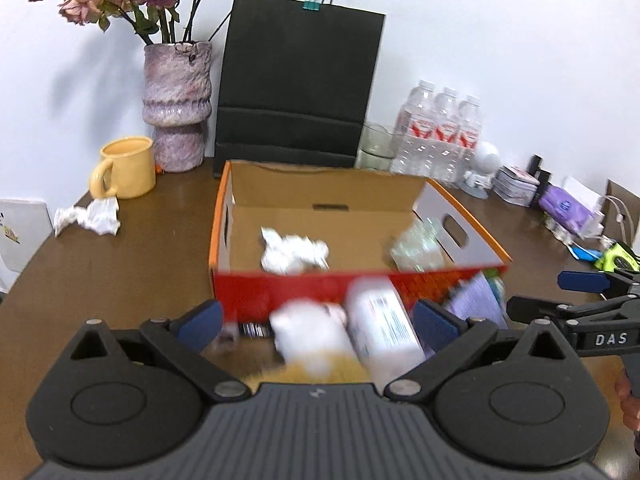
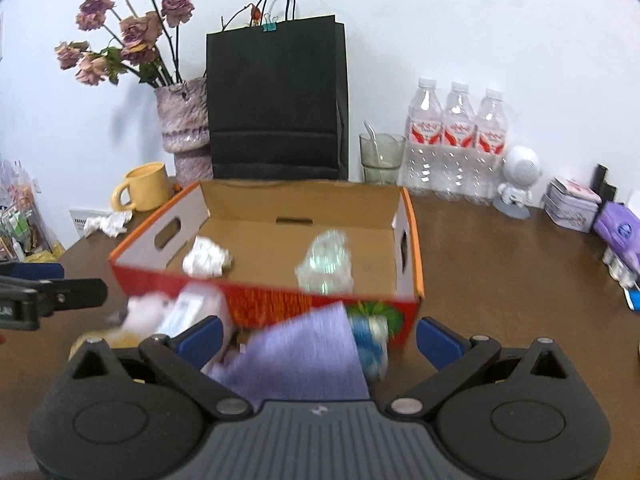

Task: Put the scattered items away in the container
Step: 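Withdraw both tools from the box toward the remaining items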

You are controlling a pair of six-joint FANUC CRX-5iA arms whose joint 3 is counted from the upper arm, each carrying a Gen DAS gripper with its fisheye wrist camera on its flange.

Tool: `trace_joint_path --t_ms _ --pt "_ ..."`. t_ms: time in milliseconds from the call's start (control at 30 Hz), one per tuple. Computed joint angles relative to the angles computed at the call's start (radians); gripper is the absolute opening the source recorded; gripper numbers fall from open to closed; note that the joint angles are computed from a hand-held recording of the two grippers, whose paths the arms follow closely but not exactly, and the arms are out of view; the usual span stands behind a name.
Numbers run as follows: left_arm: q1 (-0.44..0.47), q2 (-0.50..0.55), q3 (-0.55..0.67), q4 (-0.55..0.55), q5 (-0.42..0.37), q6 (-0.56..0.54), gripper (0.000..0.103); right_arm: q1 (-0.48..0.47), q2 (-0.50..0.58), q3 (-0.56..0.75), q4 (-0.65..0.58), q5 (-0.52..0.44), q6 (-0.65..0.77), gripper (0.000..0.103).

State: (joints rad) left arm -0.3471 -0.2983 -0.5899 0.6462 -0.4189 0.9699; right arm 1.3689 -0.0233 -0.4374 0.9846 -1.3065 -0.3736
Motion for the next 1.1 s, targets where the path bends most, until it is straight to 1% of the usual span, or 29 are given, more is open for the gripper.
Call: trace_joint_path --t_ms 100,267,333,467,533,567,633,667,700,733,800,833,867,933,1000,1033,1067,1100 --pt "-0.016 -0.062 -0.081 0.044 0.027 -0.054 0.103 0.068 0.000 -0.025 -0.013 -0.047 -0.060 0.103" --pt "-0.051 -0.133 -0.177 0.053 0.062 -0.052 0.103 0.157 0.022 -0.047 -0.058 -0.102 -0.148 0.103" --pt "-0.061 -0.140 -0.193 0.028 0.065 -0.028 0.103 0.177 0.028 -0.056 -0.076 -0.105 -0.180 0.103" --pt "-0.096 -0.130 -0.210 -0.018 0.098 0.015 0.103 0.201 0.046 -0.069 -0.104 -0.103 -0.232 0.103" --pt "-0.104 -0.120 -0.206 -0.054 0.103 0.050 0.103 0.209 0.057 -0.071 -0.117 -0.102 -0.243 0.103" --pt "-0.110 -0.115 -0.204 -0.066 0.110 0.061 0.101 0.212 0.061 -0.070 -0.120 -0.101 -0.244 0.103" --pt "-0.121 -0.104 -0.202 -0.070 0.124 0.071 0.099 0.212 0.064 -0.073 -0.124 -0.095 -0.237 0.103" --pt "-0.125 -0.096 -0.197 -0.075 0.128 0.081 0.096 0.210 0.065 -0.074 -0.124 -0.092 -0.233 0.103" --pt "-0.131 -0.087 -0.194 -0.073 0.137 0.083 0.089 0.208 0.065 -0.077 -0.122 -0.088 -0.231 0.103" --pt "-0.134 -0.079 -0.188 -0.078 0.142 0.092 0.086 0.205 0.066 -0.077 -0.121 -0.084 -0.229 0.103" --pt "-0.142 -0.057 -0.177 -0.077 0.151 0.102 0.072 0.196 0.064 -0.079 -0.123 -0.074 -0.222 0.103" --pt "-0.143 -0.044 -0.166 -0.092 0.152 0.123 0.069 0.190 0.065 -0.077 -0.122 -0.069 -0.214 0.103" --pt "-0.142 -0.031 -0.146 -0.144 0.146 0.177 0.065 0.184 0.067 -0.075 -0.122 -0.065 -0.206 0.102" --pt "-0.145 -0.010 -0.112 -0.232 0.145 0.268 0.062 0.171 0.070 -0.070 -0.118 -0.056 -0.185 0.100" --pt "-0.150 0.009 -0.085 -0.294 0.144 0.329 0.060 0.158 0.070 -0.071 -0.111 -0.041 -0.172 0.094" --pt "-0.151 0.016 -0.074 -0.318 0.140 0.354 0.058 0.151 0.069 -0.073 -0.109 -0.031 -0.168 0.093" --pt "-0.153 0.024 -0.058 -0.360 0.132 0.395 0.053 0.145 0.069 -0.072 -0.109 -0.026 -0.167 0.090" --pt "-0.155 0.033 -0.035 -0.419 0.115 0.454 0.044 0.139 0.071 -0.071 -0.113 -0.021 -0.165 0.080"
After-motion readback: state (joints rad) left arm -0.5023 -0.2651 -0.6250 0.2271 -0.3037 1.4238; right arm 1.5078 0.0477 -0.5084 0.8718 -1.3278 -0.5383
